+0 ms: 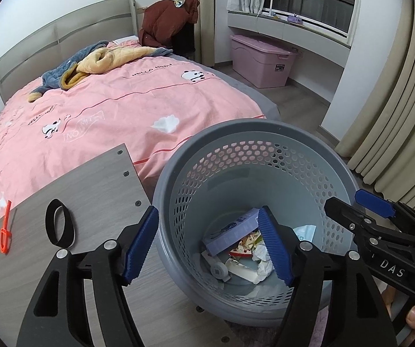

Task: Collect trash
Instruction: 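Withdraw both open tools from the basket toward the table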

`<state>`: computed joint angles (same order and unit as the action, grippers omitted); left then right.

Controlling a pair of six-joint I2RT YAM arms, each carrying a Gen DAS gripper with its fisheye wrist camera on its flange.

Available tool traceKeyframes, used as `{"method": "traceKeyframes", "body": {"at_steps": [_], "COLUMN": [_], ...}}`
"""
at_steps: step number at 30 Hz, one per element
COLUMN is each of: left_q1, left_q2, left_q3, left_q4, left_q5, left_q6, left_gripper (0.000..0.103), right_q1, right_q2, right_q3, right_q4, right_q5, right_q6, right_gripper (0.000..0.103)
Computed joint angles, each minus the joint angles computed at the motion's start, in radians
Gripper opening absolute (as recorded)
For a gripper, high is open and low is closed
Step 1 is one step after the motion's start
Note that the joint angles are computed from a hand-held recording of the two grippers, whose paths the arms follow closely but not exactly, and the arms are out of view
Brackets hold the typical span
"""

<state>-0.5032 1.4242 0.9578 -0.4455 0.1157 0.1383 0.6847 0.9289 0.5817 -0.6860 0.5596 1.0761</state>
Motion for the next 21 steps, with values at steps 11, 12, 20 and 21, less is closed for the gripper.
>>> {"method": "traceKeyframes", "body": {"at_steps": [11, 12, 20, 21], "left_q1": [0.039, 0.046, 0.116, 0.125], "left_q2": [-0.036, -0.042, -0.096, -0.103], "left_q3": [-0.011, -0.014, -0.041, -0.047], "left_q4": [-0.012, -0.012, -0.012, -0.012], "left_q5": [0.013, 0.015, 0.037, 0.04], "left_q6": [-0.003, -0.001, 0.018, 0.021], "left_gripper": [0.072, 0.072, 0.075, 0.075], "right_q1": [0.04, 0.044, 0.09, 0.096], "right_q2": [0.024, 0.027, 0.084, 0.094], "right_q3": [0.031, 0.035, 0.085, 0.093], "right_q4": [-0.03, -0.033, -0.043, -0.043], "right_q5": [0.029, 0.032, 0.055, 0.057], "right_q6": [0.031, 0.033, 0.049, 0.051], "right_gripper": [0.075, 0.076, 0.08, 0.081]}}
